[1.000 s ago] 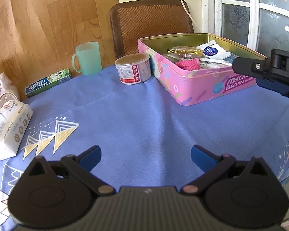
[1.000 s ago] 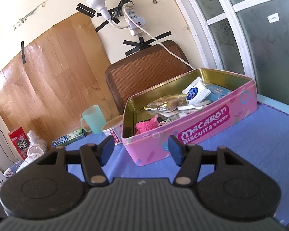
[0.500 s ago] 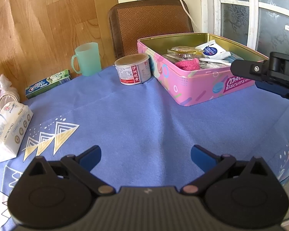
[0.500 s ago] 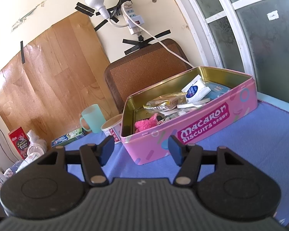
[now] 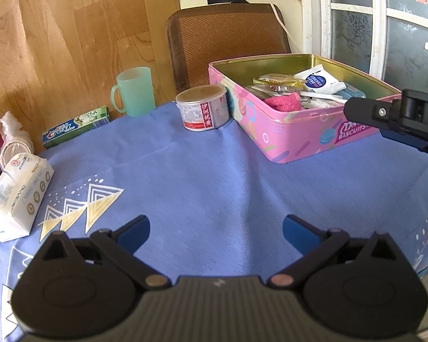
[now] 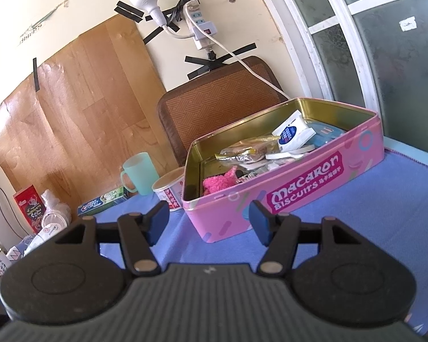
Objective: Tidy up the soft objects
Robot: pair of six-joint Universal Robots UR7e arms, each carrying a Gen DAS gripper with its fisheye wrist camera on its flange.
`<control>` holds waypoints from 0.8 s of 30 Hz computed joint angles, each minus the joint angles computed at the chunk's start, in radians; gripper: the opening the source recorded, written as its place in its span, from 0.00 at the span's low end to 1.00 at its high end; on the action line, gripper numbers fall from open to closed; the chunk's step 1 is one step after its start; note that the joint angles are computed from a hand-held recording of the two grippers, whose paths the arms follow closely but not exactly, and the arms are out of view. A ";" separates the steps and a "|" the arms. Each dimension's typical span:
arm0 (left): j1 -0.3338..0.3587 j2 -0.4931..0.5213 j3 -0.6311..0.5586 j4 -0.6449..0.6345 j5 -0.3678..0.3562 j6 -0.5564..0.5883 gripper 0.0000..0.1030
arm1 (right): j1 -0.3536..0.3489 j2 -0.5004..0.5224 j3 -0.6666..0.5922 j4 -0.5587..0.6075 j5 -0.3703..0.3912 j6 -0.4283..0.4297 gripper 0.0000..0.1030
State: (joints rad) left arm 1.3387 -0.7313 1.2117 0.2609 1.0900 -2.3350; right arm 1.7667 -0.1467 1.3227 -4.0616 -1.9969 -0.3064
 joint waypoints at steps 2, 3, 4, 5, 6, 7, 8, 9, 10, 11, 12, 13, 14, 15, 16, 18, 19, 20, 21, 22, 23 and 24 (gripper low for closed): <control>-0.001 -0.003 0.003 -0.007 0.000 0.002 1.00 | 0.001 0.001 -0.001 0.000 -0.001 -0.001 0.62; -0.001 -0.004 0.004 -0.010 0.001 0.002 1.00 | 0.001 0.001 -0.002 0.001 -0.001 0.000 0.62; -0.001 -0.006 0.006 -0.014 0.001 0.003 1.00 | 0.001 0.001 -0.002 0.001 -0.001 0.000 0.62; -0.001 -0.008 0.007 -0.016 0.002 0.004 1.00 | 0.002 0.002 -0.003 0.002 -0.002 -0.001 0.62; -0.001 -0.010 0.008 -0.020 0.003 0.004 1.00 | 0.002 0.002 -0.003 0.001 -0.002 -0.001 0.62; -0.002 -0.011 0.010 -0.024 0.004 0.005 1.00 | 0.002 0.002 -0.003 0.001 -0.001 -0.002 0.62; -0.002 -0.013 0.011 -0.028 0.006 0.006 1.00 | 0.003 0.002 -0.003 0.002 -0.001 -0.003 0.62; -0.002 -0.015 0.014 -0.033 0.007 0.008 1.00 | 0.002 0.002 -0.003 0.003 0.000 -0.003 0.62; -0.002 -0.018 0.016 -0.037 0.008 0.010 1.00 | 0.002 0.002 -0.003 0.003 0.000 -0.003 0.62; -0.002 -0.019 0.017 -0.040 0.010 0.010 1.00 | 0.003 0.002 -0.003 0.004 -0.001 -0.003 0.62; -0.002 -0.021 0.017 -0.041 0.011 0.011 1.00 | 0.003 0.002 -0.003 0.004 -0.001 -0.003 0.62; -0.002 -0.022 0.018 -0.044 0.012 0.011 1.00 | 0.003 0.002 -0.003 0.003 -0.001 -0.004 0.62; -0.002 -0.024 0.019 -0.045 0.014 0.010 1.00 | 0.003 0.003 -0.004 0.002 -0.001 -0.005 0.62; -0.001 -0.025 0.018 -0.045 0.015 0.009 1.00 | 0.003 0.003 -0.004 0.002 -0.001 -0.006 0.62; -0.001 -0.027 0.020 -0.046 0.016 0.008 1.00 | 0.004 0.004 -0.005 0.001 -0.001 -0.011 0.62; 0.000 -0.030 0.021 -0.048 0.020 0.005 1.00 | 0.005 0.006 -0.008 -0.001 -0.001 -0.021 0.62; 0.000 -0.031 0.021 -0.048 0.021 0.004 1.00 | 0.006 0.008 -0.009 -0.003 -0.001 -0.026 0.62; 0.001 -0.033 0.021 -0.049 0.023 0.003 1.00 | 0.007 0.010 -0.011 -0.006 -0.001 -0.033 0.62; 0.001 -0.034 0.022 -0.051 0.025 0.004 1.00 | 0.008 0.011 -0.013 -0.009 -0.002 -0.040 0.62; 0.002 -0.037 0.023 -0.053 0.027 0.004 1.00 | 0.009 0.013 -0.014 -0.013 -0.002 -0.047 0.62; 0.002 -0.038 0.024 -0.054 0.029 0.005 1.00 | 0.009 0.013 -0.012 -0.017 -0.001 -0.053 0.63; 0.002 -0.040 0.025 -0.056 0.031 0.005 1.00 | 0.011 0.015 -0.014 -0.022 -0.001 -0.060 0.63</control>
